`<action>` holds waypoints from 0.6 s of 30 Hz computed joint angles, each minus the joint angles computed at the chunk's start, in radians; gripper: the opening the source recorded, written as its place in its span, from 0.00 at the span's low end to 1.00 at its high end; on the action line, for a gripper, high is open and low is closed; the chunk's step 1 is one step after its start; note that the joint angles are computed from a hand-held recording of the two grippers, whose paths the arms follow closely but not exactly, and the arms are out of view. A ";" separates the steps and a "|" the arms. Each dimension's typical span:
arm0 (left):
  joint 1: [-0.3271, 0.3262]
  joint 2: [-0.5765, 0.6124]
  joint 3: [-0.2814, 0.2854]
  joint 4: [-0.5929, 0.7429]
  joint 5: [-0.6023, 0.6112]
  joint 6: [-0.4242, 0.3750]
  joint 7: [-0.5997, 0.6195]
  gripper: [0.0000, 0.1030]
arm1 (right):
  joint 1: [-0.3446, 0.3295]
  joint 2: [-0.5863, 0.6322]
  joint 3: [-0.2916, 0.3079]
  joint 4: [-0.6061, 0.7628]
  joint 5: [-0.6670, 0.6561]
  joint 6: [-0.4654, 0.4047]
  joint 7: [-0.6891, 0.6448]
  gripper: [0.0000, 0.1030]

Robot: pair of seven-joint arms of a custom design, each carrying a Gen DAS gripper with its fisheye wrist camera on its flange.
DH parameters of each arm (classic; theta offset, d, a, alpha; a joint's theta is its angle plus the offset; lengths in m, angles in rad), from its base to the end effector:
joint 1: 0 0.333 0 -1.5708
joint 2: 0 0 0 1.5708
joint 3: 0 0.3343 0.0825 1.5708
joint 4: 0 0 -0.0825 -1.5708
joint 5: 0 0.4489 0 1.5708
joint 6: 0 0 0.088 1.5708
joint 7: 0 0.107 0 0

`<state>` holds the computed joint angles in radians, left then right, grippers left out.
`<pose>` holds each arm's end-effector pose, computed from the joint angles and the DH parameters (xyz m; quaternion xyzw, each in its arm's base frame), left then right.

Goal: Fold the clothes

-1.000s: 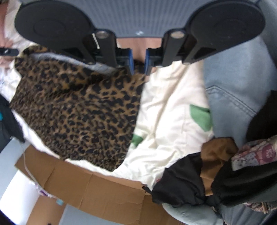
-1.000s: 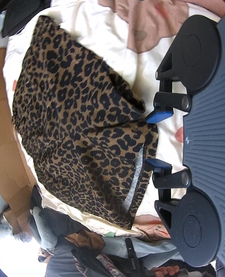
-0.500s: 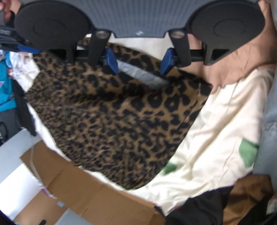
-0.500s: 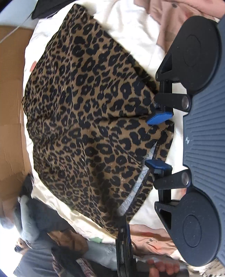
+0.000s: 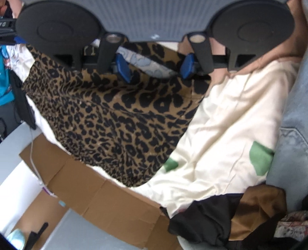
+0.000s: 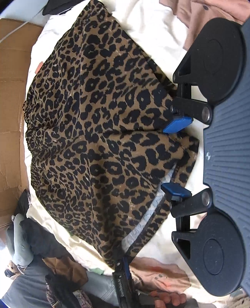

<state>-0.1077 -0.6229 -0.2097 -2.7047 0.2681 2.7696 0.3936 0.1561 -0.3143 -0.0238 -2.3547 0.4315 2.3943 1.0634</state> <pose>0.4157 -0.1484 0.4699 -0.8358 0.4204 -0.3137 0.1621 0.5277 0.0732 0.4776 -0.8008 0.5467 -0.0434 0.2407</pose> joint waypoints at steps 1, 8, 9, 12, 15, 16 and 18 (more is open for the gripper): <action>0.008 0.003 -0.007 -0.003 0.005 0.015 -0.011 0.58 | -0.001 0.003 0.001 0.000 -0.007 0.000 -0.001 0.62; 0.022 0.039 -0.015 0.008 0.052 0.014 0.023 0.55 | -0.002 0.006 0.016 -0.016 -0.072 0.022 -0.031 0.62; 0.029 0.033 -0.017 0.006 0.058 0.018 0.019 0.54 | -0.003 0.003 0.018 -0.022 -0.084 0.030 -0.035 0.62; 0.043 0.015 -0.011 -0.015 0.059 0.064 -0.001 0.47 | 0.001 -0.004 0.017 -0.037 -0.091 0.045 -0.046 0.62; 0.011 0.023 0.031 -0.019 0.028 0.085 0.039 0.15 | 0.004 -0.017 0.026 -0.061 -0.121 0.080 -0.073 0.60; 0.001 0.024 0.041 -0.020 0.014 0.088 0.050 0.09 | 0.006 -0.022 0.026 -0.068 -0.125 0.097 -0.084 0.58; -0.006 0.017 0.046 -0.025 -0.010 0.090 0.055 0.05 | 0.010 -0.028 0.025 -0.080 -0.125 0.126 -0.096 0.44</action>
<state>-0.1140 -0.6060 -0.1642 -2.7300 0.2577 2.8596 0.4482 0.1665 -0.3423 0.0013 -2.4347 0.3069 2.5208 0.9677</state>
